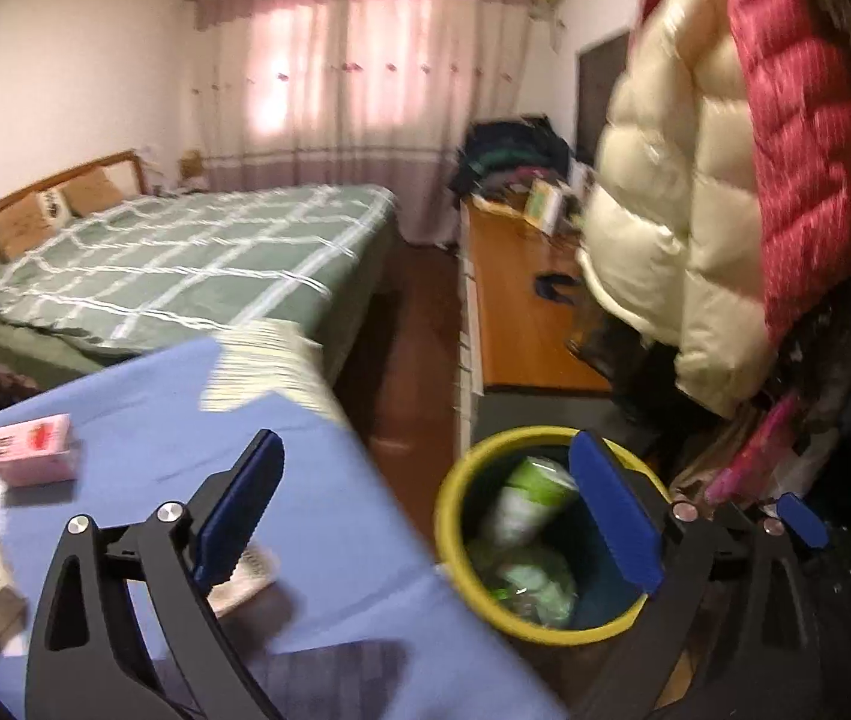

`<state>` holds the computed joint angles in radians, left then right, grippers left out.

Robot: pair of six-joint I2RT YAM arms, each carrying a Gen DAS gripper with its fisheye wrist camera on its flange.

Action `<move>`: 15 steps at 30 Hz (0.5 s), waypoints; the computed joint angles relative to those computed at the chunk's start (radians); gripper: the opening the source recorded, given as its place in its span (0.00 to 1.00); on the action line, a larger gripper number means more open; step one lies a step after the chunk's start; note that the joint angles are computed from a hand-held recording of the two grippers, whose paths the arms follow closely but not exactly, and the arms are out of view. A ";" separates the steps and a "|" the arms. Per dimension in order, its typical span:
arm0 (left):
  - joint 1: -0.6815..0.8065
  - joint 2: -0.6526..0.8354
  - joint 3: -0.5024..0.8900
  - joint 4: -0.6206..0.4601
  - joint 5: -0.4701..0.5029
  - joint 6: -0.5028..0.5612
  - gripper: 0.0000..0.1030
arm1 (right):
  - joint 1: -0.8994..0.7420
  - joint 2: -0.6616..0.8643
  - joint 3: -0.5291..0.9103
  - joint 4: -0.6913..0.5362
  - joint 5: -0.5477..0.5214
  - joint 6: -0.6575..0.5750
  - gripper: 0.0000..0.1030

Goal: Collect trash
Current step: 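Grasp the brown plastic food tray with the right gripper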

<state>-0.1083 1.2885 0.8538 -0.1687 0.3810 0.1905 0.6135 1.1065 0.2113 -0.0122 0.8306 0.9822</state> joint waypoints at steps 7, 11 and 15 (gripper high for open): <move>0.466 -0.033 -0.007 -0.035 0.236 0.111 0.94 | 0.106 0.205 0.141 0.068 -0.008 -0.016 0.83; 0.719 0.066 0.042 -0.002 0.328 0.154 0.94 | 0.152 0.313 0.240 0.104 -0.031 -0.050 0.83; 0.888 0.199 0.109 0.081 0.352 0.166 0.94 | 0.203 0.416 0.346 0.097 -0.029 -0.069 0.83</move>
